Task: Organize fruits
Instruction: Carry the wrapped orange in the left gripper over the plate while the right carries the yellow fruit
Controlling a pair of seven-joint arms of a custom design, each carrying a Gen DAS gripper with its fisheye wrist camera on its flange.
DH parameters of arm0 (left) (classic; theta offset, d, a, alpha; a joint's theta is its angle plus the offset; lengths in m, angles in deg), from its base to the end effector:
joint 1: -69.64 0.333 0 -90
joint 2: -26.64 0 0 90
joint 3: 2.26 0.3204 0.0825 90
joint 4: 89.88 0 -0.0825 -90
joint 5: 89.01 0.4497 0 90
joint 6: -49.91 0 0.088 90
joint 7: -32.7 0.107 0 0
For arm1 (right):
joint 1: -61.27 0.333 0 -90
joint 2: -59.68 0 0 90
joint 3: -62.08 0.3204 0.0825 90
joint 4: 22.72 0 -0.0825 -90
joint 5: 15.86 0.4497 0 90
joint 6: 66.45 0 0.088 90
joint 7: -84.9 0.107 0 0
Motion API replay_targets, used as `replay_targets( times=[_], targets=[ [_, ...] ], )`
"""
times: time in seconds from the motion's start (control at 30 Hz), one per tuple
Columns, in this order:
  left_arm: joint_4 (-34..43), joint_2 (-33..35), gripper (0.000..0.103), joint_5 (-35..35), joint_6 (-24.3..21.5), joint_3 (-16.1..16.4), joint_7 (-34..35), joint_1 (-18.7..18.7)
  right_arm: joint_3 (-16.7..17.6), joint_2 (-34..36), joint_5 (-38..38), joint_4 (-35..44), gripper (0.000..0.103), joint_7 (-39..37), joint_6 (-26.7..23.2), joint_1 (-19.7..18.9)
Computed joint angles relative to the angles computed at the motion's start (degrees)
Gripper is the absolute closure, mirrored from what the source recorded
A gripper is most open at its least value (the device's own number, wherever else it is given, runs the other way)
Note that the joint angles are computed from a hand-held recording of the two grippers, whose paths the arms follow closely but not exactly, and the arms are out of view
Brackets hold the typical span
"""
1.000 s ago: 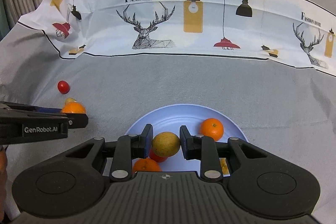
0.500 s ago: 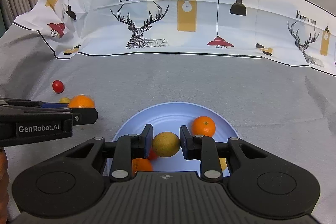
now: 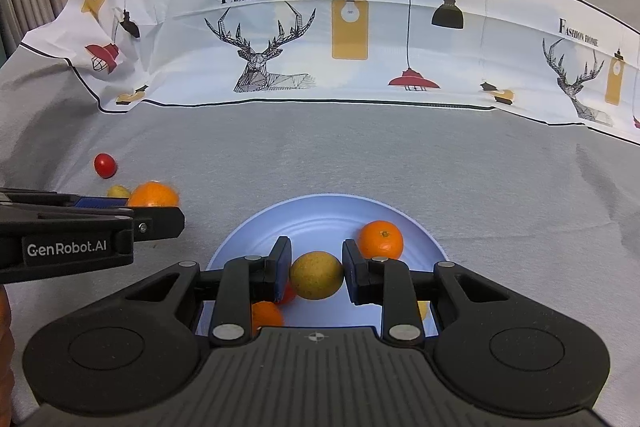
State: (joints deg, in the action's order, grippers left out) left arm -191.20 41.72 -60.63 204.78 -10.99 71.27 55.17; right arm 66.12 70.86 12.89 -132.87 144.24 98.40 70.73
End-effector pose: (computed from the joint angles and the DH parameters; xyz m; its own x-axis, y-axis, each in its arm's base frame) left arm 0.6734 -0.2965 0.4648 0.0654 -0.9813 0.1809 -0.7456 -0.1685 -0.6447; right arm 0.6914 0.1353 0.4449 0.3496 -0.9345 -0.0676 -0.6699 -0.1989 -0.7153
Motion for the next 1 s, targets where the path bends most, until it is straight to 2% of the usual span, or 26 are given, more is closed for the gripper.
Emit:
replay_targets(
  times=[0.8,0.9,1.0],
  targets=[
    [1.05,1.32,0.062,-0.92,0.82,-0.36,1.32,-0.25,-2.25,-1.0,-4.89,-1.63,0.074,4.17,1.47,-1.12],
    [1.29,1.94,0.062,-3.46,2.05,-1.37,3.9,0.41,-2.38,-1.16,-4.93,-1.81,0.074,4.21,1.23,-1.6],
    [1.66,2.93,0.062,-9.62,3.47,-4.11,10.78,2.23,-2.49,-1.25,-4.94,-1.93,0.074,4.13,1.15,-1.96]
  ],
)
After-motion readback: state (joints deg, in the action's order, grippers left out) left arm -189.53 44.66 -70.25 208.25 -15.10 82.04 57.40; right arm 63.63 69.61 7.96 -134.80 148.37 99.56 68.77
